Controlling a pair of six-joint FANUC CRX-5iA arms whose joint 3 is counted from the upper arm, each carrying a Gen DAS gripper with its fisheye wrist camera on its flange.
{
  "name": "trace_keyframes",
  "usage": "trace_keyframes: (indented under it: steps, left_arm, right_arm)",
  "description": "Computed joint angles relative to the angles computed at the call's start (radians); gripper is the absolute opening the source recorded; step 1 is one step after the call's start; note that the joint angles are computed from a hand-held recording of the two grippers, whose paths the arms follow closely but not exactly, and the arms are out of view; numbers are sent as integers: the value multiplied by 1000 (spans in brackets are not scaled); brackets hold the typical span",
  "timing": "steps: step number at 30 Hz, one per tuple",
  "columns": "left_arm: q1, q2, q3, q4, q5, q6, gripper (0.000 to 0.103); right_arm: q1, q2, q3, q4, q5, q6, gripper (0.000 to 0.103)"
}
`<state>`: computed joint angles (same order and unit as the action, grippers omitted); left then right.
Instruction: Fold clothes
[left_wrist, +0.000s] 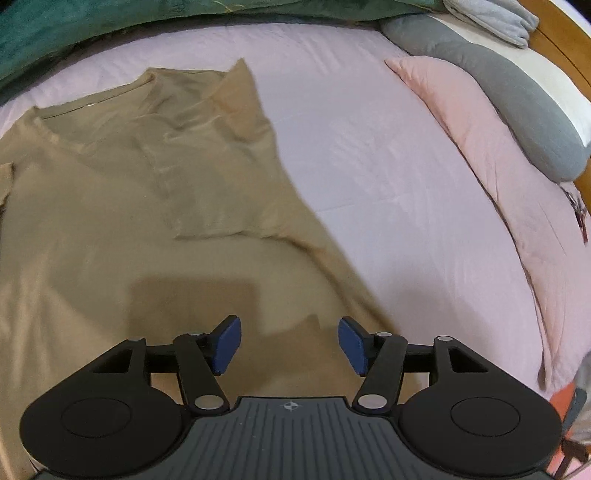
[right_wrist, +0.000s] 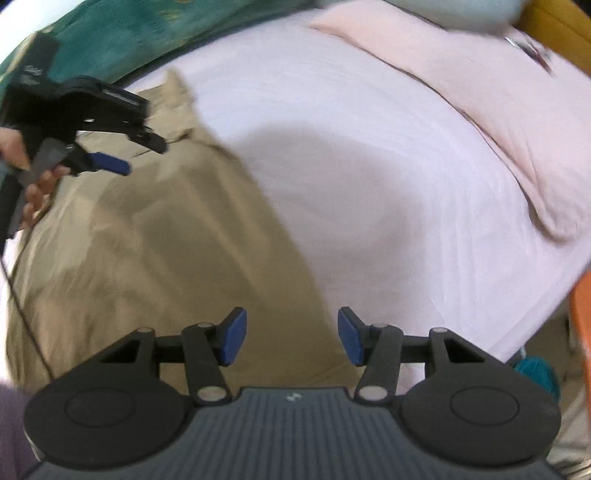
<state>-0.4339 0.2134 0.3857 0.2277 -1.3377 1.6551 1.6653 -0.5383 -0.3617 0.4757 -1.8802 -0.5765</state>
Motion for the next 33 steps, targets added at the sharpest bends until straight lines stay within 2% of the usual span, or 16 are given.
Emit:
trace_keyframes:
  steps: [2,6,9,14,16,19,22,24,25,26,29,33]
  left_arm:
    - [-25,33,43,-9,-22,7,61]
    - [-55,74,95,-35,-35,-23,61]
    - [-59,114,144,-64,-69,-12,61]
    - [-52,148,179,-67,-78,44,61]
    - [-58,157,189,-79,-80,41,61]
    - [-55,177,205,-71,-82,75,62]
    - [-51,191,214,-58,-69,105,67]
    - [-57,209,236,-69,-72,100,70]
    - [-61,222,256,-79,-81,96,70]
    - [-63,231,271,-82,-88,103,70]
    - [-61,236,273,-68,-81,121,70]
    - [-58,235,252,-65,-47,98,68]
  right_arm:
    - [-7,-17,-30,-23,-4,-70,55]
    - [-25,-26,-58,-46,-17,-84,55]
    - [14,-113,-107,-49,37,-150,55]
    - [-23,-116,-140,-50,117,-14,55]
    - [-30,-120,-146,-44,144,-16,54]
    - [-62,-126,-147,-42,197,0,50]
    - [-94,-106,-139,-51,234,69,44]
    - [-104,-73,-115,-63,219,134,40]
    - [-105,-66,-110,-66,217,147,34]
    - [-107,-65,-107,-70,216,156,25]
    - [-99,-66,-105,-78,214,167,12]
    - [-75,-55,-84,-82,187,186,8]
